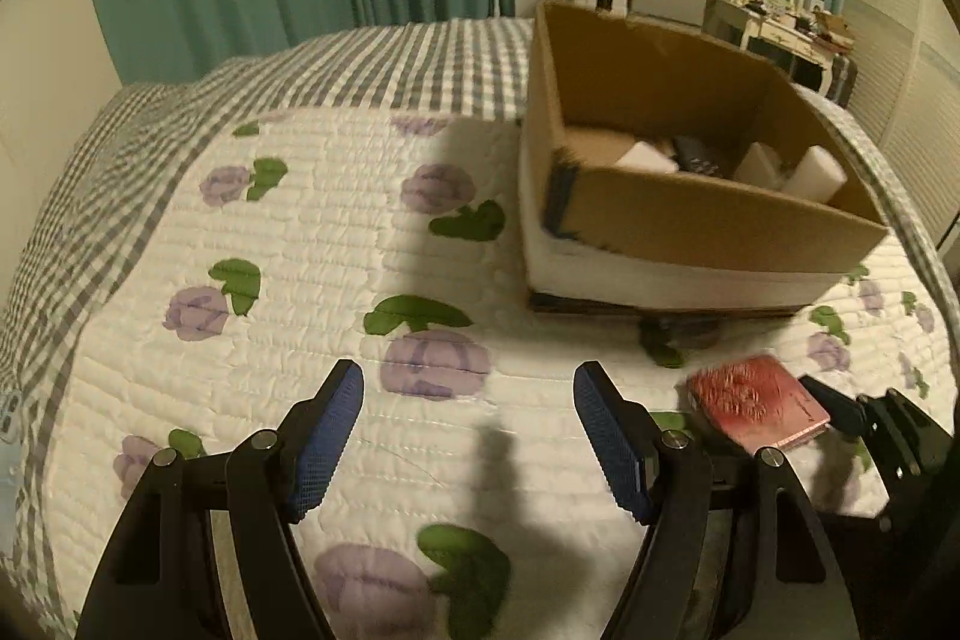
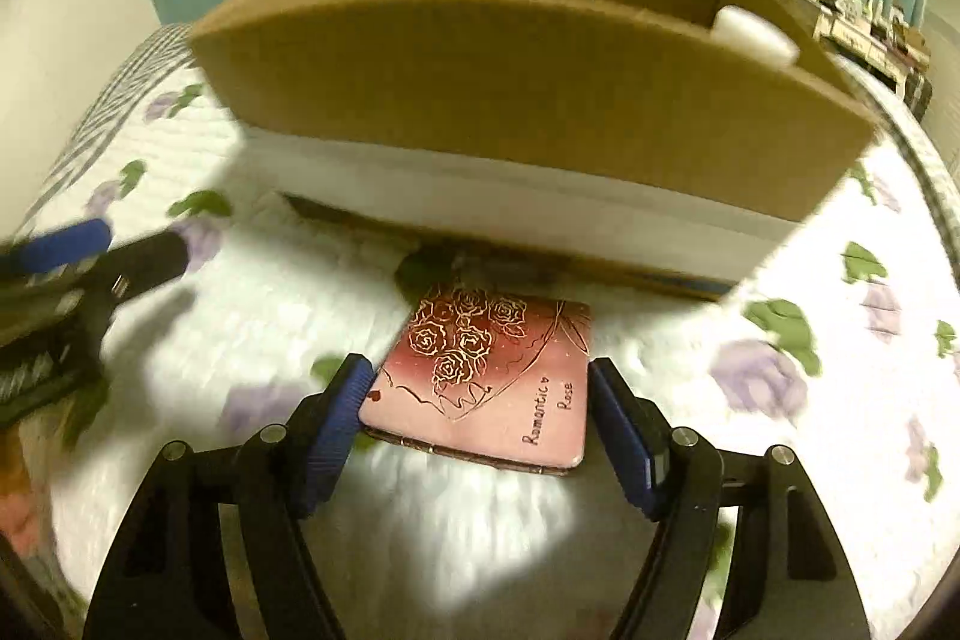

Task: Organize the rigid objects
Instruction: 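Grasp the pink patterned card with the right tool, then lower the pink card into the box and open the right tool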

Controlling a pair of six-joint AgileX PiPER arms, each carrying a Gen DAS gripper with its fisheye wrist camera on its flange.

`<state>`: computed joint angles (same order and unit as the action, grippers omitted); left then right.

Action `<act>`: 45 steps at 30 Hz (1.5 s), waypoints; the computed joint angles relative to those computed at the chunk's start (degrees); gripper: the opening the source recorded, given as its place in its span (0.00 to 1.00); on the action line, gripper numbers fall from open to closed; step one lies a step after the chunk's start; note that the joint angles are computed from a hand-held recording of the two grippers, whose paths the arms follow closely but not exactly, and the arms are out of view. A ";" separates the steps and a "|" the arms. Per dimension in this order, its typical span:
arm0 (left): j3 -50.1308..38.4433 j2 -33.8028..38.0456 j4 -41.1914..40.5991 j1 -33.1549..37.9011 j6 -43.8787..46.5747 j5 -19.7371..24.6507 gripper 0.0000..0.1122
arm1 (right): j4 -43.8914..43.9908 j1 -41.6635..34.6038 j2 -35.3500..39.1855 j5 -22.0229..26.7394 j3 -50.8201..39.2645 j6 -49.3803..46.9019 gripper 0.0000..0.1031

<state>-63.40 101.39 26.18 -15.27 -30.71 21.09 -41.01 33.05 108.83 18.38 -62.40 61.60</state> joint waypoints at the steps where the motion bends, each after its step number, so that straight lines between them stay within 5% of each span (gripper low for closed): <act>1: 0.60 -1.11 0.00 -0.56 0.06 0.05 0.67 | -1.03 0.52 -1.69 0.32 1.58 0.80 0.70; 8: 1.73 -7.26 -3.07 -2.98 1.35 2.62 0.67 | -4.06 2.27 -12.98 5.11 6.76 1.09 0.70; 16: -7.92 -8.46 -9.23 -4.36 6.62 8.30 0.67 | -6.90 1.90 -21.15 10.24 -0.60 -3.02 0.70; 22: -23.38 -0.14 -8.12 -4.43 7.77 11.06 0.67 | 9.31 -5.44 -14.96 7.90 -16.39 -23.93 0.70; 29: -36.39 12.68 -10.07 -3.21 11.54 12.52 0.67 | 32.68 -13.65 4.94 12.72 -38.28 -48.62 0.70; 36: -41.71 19.55 -12.52 -2.84 14.32 14.86 0.67 | 34.24 -15.81 16.53 15.19 -46.61 -47.11 0.70; 41: -39.35 13.96 -9.30 -4.32 11.89 15.83 0.67 | 29.14 -16.76 10.93 12.83 -42.09 -42.69 0.80; 45: -34.73 5.04 -5.32 -7.22 8.14 16.18 0.67 | 22.51 -16.71 -0.91 12.43 -34.00 -36.49 0.85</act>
